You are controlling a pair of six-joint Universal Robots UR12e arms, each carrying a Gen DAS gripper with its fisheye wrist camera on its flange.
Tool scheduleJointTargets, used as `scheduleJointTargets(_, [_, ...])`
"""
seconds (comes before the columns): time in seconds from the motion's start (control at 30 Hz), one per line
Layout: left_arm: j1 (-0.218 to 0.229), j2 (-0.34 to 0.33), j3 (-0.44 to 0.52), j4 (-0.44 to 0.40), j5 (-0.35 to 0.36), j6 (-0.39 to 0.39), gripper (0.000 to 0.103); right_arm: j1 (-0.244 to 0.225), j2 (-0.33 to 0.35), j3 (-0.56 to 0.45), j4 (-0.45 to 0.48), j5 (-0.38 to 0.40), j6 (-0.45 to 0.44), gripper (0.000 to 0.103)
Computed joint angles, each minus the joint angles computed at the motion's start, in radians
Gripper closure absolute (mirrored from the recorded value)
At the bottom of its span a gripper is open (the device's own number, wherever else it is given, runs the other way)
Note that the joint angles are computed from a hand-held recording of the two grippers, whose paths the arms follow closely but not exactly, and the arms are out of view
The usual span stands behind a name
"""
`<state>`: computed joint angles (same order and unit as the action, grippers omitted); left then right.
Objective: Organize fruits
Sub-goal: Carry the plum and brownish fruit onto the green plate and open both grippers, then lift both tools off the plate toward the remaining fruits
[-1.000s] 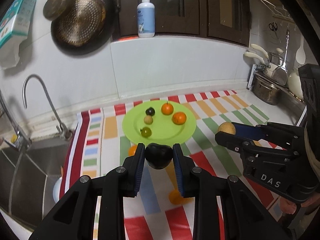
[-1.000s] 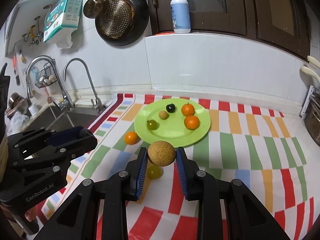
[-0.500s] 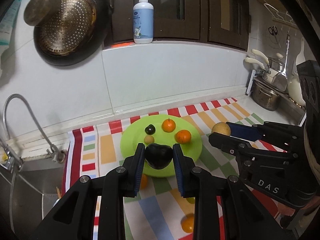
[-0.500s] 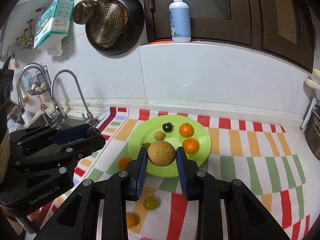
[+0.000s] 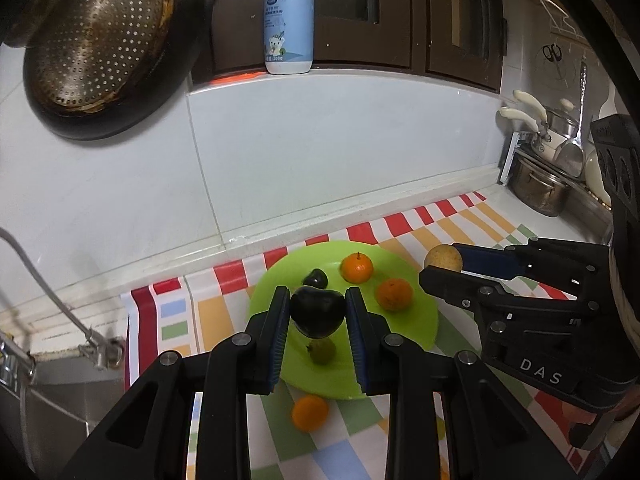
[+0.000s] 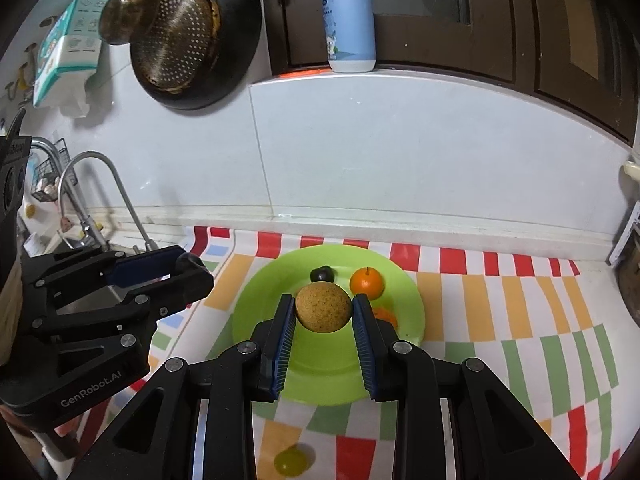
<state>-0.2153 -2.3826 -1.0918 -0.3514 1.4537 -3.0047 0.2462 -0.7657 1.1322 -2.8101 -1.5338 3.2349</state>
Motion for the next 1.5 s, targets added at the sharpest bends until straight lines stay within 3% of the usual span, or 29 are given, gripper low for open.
scheduleJointTargets(0.73, [0.015,-0.198,0.305,-0.248,-0.059,0.083,0.075,-0.019,0.158,-0.235,0.210,0.025,0.009,0.073])
scheduleJointTargets(0.97, [0.016,-0.232,0.359,-0.292,-0.077,0.109,0.074,-0.021,0.186,-0.275,0.240,0.033,0.012,0.073])
scheduleJointTargets(1.1, [0.015,-0.227,0.350,-0.281,-0.069,0.110,0.070,-0.022,0.185,-0.267,0.216,0.035,0.016,0.071])
scheduleJointTargets(1.2, [0.014,-0.212,0.326,-0.261,-0.048,0.096,0.066,-0.020,0.176,-0.253,0.195,0.021,0.023,0.061])
scheduleJointTargets(1.43, [0.007,-0.138,0.221,-0.184,0.006,0.067,0.065,-0.015,0.122,-0.168,0.104,-0.012,0.053,0.061])
scheduleJointTargets(1.5, [0.006,-0.112,0.182,-0.151,0.003,0.058,0.058,-0.013,0.100,-0.133,0.072,-0.022,0.063,0.061])
